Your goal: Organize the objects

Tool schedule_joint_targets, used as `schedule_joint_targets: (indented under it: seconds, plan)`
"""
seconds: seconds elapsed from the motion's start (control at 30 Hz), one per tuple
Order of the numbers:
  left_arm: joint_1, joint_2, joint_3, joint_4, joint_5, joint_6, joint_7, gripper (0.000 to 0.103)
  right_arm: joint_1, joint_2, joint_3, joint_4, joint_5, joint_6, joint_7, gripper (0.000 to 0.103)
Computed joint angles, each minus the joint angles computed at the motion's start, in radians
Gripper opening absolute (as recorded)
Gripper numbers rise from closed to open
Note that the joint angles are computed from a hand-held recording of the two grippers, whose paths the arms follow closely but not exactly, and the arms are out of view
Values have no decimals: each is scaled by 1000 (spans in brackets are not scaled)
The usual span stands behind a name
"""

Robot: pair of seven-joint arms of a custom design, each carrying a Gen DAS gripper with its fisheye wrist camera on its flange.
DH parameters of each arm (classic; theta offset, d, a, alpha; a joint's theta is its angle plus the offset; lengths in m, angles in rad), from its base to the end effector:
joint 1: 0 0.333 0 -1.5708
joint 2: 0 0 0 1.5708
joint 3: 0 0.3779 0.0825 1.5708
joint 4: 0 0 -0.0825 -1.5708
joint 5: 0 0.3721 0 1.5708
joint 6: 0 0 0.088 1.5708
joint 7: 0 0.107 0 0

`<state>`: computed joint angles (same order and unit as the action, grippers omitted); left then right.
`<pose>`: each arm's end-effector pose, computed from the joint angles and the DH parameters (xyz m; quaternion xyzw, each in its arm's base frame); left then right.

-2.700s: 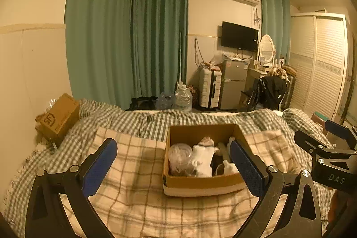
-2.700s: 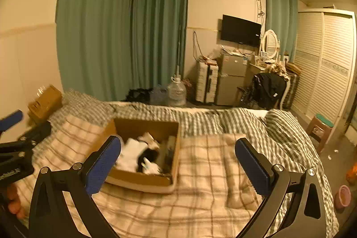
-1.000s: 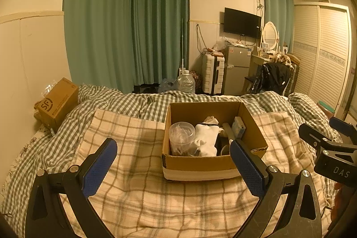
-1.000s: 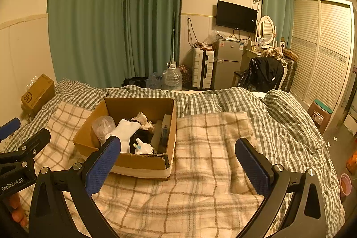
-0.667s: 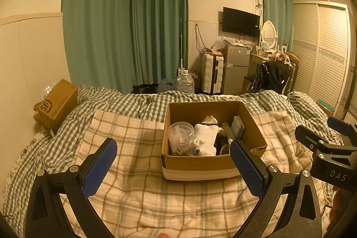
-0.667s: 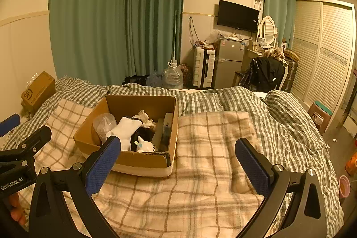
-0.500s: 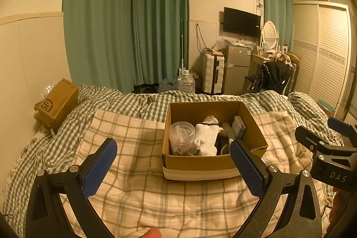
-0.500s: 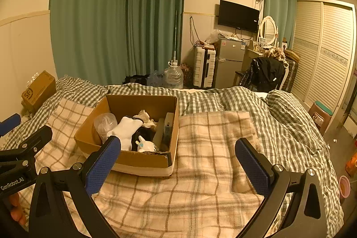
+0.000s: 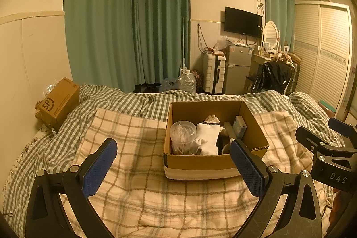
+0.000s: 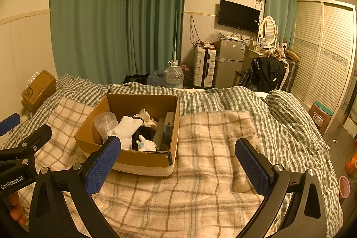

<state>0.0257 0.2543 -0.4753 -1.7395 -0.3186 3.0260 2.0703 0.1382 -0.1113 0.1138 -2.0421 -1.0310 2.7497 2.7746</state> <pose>0.6368 -0.2328 0.6314 -0.4113 0.7544 -0.4411 0.2590 0.5221 0.1738 0.6358 -0.5711 0.6532 -0.3783 0.3226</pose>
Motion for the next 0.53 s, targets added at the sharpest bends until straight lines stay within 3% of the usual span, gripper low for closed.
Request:
schedule_joint_targets:
  seconds: [0.53]
  plan:
    - [8,-2,-10,-5,-11,9,8,103,-1,-2,-1,-9,10,5,-10,103]
